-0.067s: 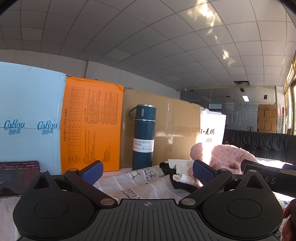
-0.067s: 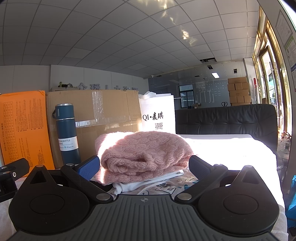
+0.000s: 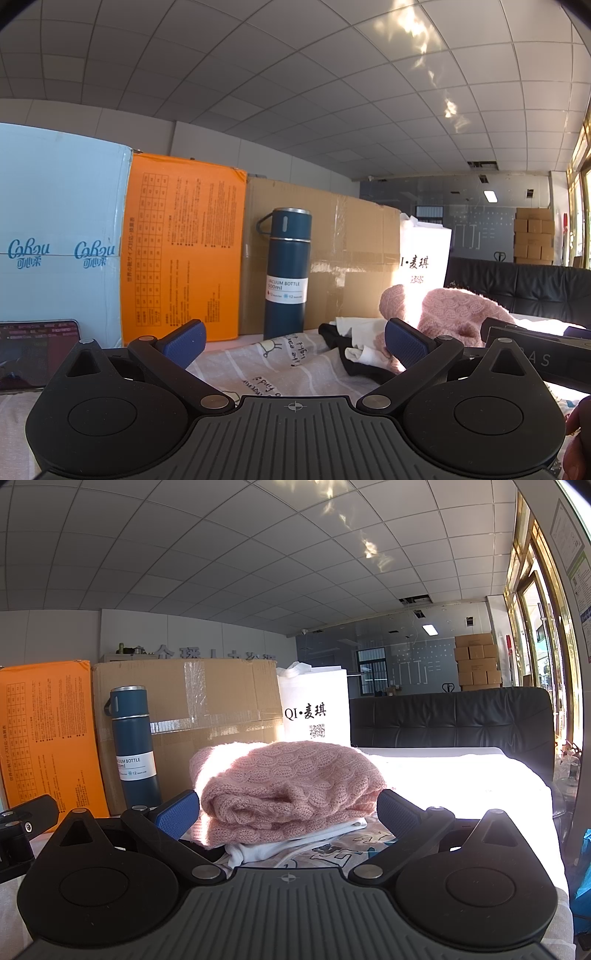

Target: Fold clothes

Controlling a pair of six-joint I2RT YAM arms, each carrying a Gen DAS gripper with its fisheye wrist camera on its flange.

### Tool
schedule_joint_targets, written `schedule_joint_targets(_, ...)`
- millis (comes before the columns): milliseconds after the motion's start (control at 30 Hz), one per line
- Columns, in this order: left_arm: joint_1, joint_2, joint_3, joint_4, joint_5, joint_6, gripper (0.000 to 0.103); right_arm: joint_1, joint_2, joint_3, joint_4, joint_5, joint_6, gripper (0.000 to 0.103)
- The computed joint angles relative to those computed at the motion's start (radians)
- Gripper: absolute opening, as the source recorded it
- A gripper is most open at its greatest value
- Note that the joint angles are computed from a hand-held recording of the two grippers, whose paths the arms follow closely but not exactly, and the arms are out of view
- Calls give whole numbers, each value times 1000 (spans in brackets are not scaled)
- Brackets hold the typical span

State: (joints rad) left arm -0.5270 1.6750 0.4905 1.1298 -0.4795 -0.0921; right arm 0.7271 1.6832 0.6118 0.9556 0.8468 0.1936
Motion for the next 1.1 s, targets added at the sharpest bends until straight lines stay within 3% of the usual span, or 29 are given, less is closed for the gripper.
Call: schedule_joint_targets(1100,10,17,4,25,16,1,103,2,-3,-6,10,-9,-4,103)
